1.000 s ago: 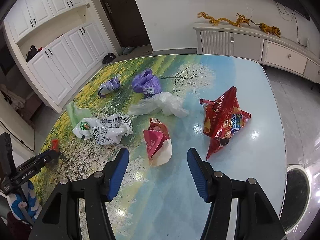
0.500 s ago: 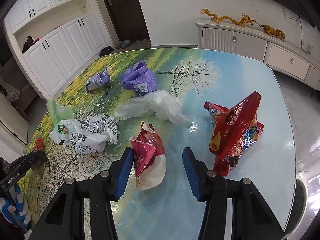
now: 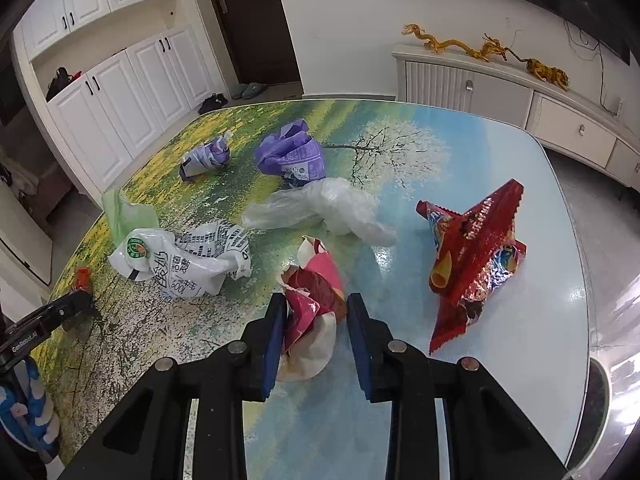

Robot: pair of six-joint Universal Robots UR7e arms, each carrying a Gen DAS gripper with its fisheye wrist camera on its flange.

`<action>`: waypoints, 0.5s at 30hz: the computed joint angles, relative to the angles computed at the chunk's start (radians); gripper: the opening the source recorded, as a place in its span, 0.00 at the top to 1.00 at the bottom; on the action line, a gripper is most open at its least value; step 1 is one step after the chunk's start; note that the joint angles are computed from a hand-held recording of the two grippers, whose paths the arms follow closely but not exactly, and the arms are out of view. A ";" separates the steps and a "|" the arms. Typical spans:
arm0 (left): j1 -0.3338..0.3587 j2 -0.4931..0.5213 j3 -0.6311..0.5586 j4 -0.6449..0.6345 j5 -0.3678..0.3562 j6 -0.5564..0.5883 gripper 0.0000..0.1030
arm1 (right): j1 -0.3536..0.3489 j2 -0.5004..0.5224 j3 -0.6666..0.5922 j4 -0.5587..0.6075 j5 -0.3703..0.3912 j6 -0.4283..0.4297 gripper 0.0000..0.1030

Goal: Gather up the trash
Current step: 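Carry both held items toward the bin and hold them above its opening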

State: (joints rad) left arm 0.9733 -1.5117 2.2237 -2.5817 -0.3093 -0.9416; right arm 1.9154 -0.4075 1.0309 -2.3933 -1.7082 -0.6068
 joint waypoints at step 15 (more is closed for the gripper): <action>-0.080 -0.012 0.016 -0.007 0.055 0.046 0.81 | -0.014 -0.179 0.212 -0.125 0.027 -0.002 0.72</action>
State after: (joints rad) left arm 0.8933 -1.5238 2.2396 -2.5889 -0.2545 -0.8955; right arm 1.9018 -0.5869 1.2432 -2.5182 -1.6808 -0.6088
